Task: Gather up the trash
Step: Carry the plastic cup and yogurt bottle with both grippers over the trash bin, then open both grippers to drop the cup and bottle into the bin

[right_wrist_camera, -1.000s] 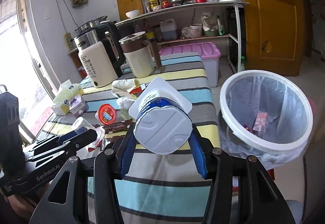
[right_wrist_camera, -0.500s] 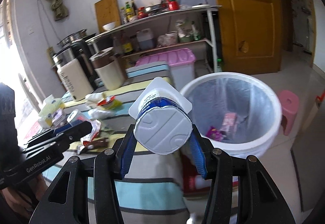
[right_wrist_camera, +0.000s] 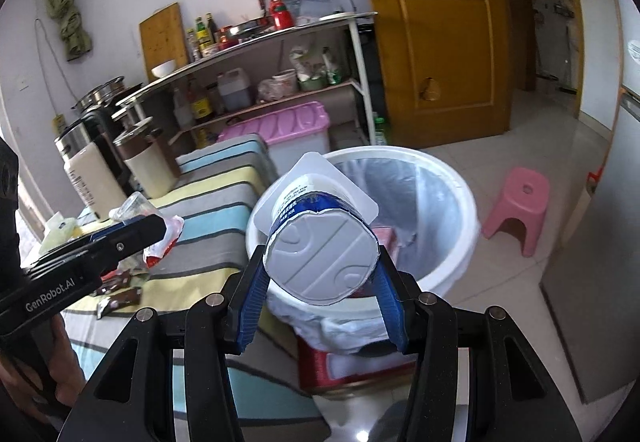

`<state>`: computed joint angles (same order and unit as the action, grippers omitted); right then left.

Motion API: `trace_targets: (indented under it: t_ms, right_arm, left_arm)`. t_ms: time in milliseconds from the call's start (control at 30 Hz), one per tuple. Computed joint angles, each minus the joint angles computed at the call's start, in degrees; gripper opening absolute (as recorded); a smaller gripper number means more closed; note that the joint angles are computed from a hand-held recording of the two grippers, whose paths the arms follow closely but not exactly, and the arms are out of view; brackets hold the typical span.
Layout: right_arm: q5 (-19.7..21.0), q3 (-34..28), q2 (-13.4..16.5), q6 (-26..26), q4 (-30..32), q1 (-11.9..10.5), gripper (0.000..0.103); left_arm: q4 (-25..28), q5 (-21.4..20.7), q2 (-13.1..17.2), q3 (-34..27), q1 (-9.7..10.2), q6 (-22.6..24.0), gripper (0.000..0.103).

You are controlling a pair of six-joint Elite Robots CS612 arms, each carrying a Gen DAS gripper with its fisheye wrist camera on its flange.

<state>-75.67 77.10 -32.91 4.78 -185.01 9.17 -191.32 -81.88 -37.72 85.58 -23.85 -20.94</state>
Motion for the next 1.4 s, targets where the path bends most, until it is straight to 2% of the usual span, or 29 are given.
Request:
trace_targets:
  t_ms: [400,700,1133,1400]
  right_arm:
    - [-2.57,-2.58,1.75,-0.10,3.48,-0.82,0.052]
    - [-3.63,-4.33,2.72,-0.35,6.35,-0.83,0.052]
    - [-4.49,-4.39,2.79,-0.14,6.57,-0.81,0.052]
    - [-3.70,-2.82,1.81,-0.25,5.13,-0.81,0.052]
  left_arm:
    - [5.29,-3.61,4.29,-7.73,0.16,1.67,0.030]
    - [8.07,-5.47,6.02,-10.58,0.67,1.29,0.030]
    - [8.18,-6.29,6.22,-10.72,0.92,0.84,0.033]
    - [5.57,-5.46,4.88,-8.07,0.94,-0.50,0.033]
